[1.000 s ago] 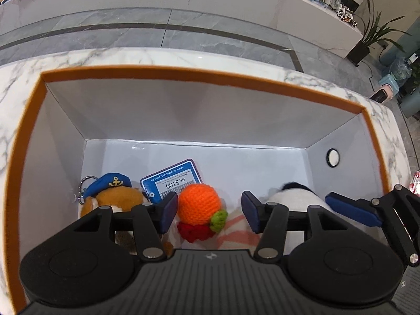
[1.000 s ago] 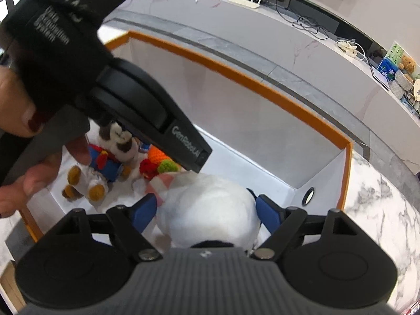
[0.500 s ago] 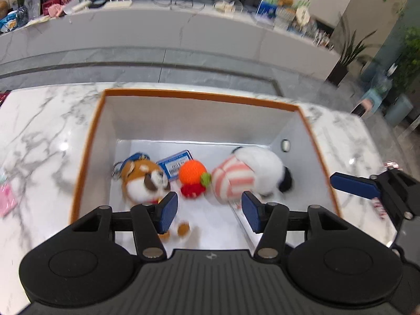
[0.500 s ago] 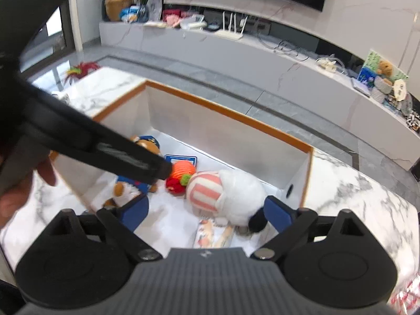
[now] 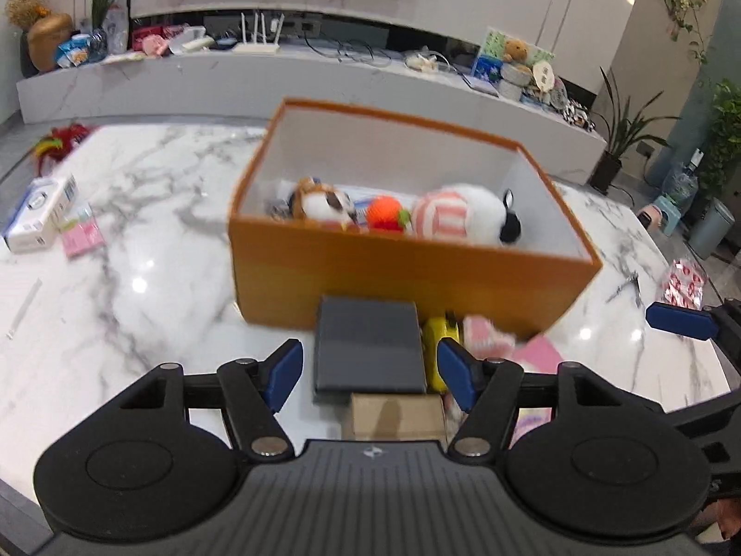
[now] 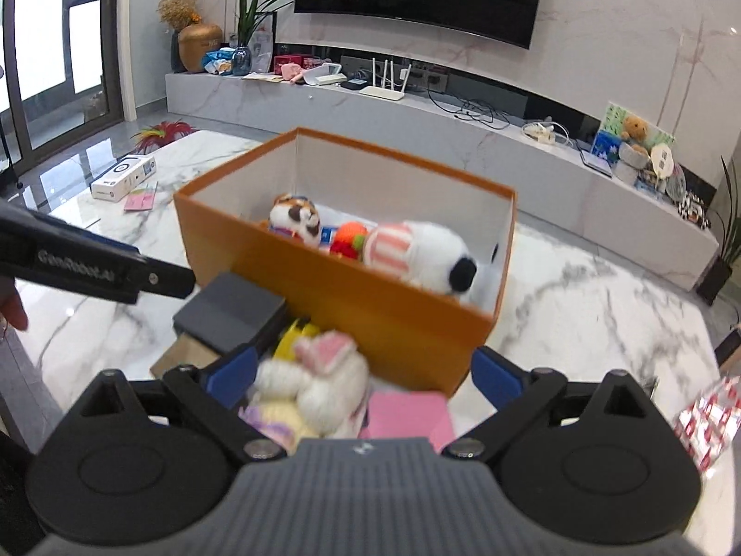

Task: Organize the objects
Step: 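Grasp the dark grey box with the left gripper while the right moves to the pink case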

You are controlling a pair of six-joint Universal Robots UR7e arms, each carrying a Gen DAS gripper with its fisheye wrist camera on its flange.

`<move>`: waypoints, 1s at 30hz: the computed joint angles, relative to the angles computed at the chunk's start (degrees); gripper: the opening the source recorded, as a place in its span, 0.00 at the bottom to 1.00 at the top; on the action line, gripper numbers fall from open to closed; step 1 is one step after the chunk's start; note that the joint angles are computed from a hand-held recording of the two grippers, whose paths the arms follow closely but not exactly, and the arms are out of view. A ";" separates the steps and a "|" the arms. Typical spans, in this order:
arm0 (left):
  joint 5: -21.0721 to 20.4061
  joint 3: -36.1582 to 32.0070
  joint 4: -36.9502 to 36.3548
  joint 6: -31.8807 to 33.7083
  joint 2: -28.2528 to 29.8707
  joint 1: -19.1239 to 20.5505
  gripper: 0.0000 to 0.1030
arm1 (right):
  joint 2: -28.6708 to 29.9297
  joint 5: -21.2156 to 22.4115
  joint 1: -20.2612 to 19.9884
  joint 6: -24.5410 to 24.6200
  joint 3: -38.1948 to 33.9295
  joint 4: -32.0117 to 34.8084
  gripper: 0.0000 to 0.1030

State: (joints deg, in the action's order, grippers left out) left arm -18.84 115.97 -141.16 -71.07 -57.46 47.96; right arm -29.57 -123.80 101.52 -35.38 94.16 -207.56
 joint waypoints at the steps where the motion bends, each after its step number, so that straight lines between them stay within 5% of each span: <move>1: -0.44 0.24 -3.35 2.94 0.73 0.35 0.73 | 0.14 0.41 -0.30 -0.08 0.50 -0.95 0.96; 7: 0.84 -2.31 -3.16 8.90 4.30 2.47 0.73 | 0.28 0.35 -0.92 -1.74 1.90 -3.77 0.96; 14: -1.31 -2.43 -9.67 12.84 5.63 4.93 0.76 | -0.75 3.06 -3.05 2.39 2.90 -1.53 0.97; 30: -1.88 -4.13 -12.68 21.67 7.78 5.52 0.86 | -1.37 4.52 -4.31 4.31 3.61 -0.25 0.97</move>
State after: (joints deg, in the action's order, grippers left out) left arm -20.73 111.84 -153.84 -49.40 -49.68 53.48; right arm -30.93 -119.28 97.21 -31.06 97.76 -207.81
